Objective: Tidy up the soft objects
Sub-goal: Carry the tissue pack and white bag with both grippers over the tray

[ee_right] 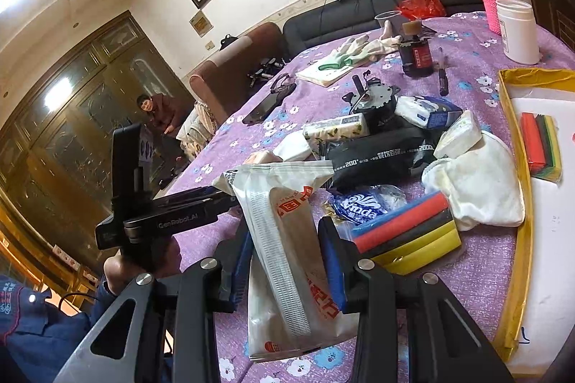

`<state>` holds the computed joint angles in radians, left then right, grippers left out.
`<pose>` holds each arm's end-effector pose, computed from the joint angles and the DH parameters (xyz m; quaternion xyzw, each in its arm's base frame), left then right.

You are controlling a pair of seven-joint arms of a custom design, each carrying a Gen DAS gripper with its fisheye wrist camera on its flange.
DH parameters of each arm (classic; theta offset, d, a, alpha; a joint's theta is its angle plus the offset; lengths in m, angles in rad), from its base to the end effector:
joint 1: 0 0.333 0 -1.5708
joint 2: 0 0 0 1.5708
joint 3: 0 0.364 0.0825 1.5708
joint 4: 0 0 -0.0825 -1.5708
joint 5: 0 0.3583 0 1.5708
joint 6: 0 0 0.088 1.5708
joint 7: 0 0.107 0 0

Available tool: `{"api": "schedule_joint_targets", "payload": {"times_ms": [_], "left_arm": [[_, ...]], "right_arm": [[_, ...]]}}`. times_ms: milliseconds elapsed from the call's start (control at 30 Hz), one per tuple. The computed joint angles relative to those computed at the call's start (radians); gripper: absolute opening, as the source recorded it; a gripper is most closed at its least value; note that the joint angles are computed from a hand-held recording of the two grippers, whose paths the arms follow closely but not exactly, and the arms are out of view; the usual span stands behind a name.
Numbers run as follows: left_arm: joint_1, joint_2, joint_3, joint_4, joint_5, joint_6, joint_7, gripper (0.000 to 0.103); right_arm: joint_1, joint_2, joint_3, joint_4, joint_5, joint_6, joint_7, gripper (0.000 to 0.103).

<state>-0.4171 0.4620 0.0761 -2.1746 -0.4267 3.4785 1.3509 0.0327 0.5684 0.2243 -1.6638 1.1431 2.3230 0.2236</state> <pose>0.5907 -0.1630 0.3400 -0.7421 0.5353 -0.3552 0.1913 0.6822 0.1680 0.3599 -0.8135 0.3513 0.0810 0.4564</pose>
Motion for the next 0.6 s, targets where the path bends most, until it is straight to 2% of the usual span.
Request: {"api": "schedule_joint_targets", "payload": {"times_ms": [267, 600], "left_arm": [[-0.027, -0.005, 0.018, 0.006, -0.009, -0.009, 0.017, 0.05], [-0.119, -0.001, 0.097, 0.056, -0.019, -0.069, 0.038, 0.05]], "right_arm": [[-0.005, 0.008, 0.002, 0.009, 0.008, 0.008, 0.014, 0.04], [-0.034, 0.014, 0.002, 0.023, 0.05, -0.028, 0.021, 0.04]]}}
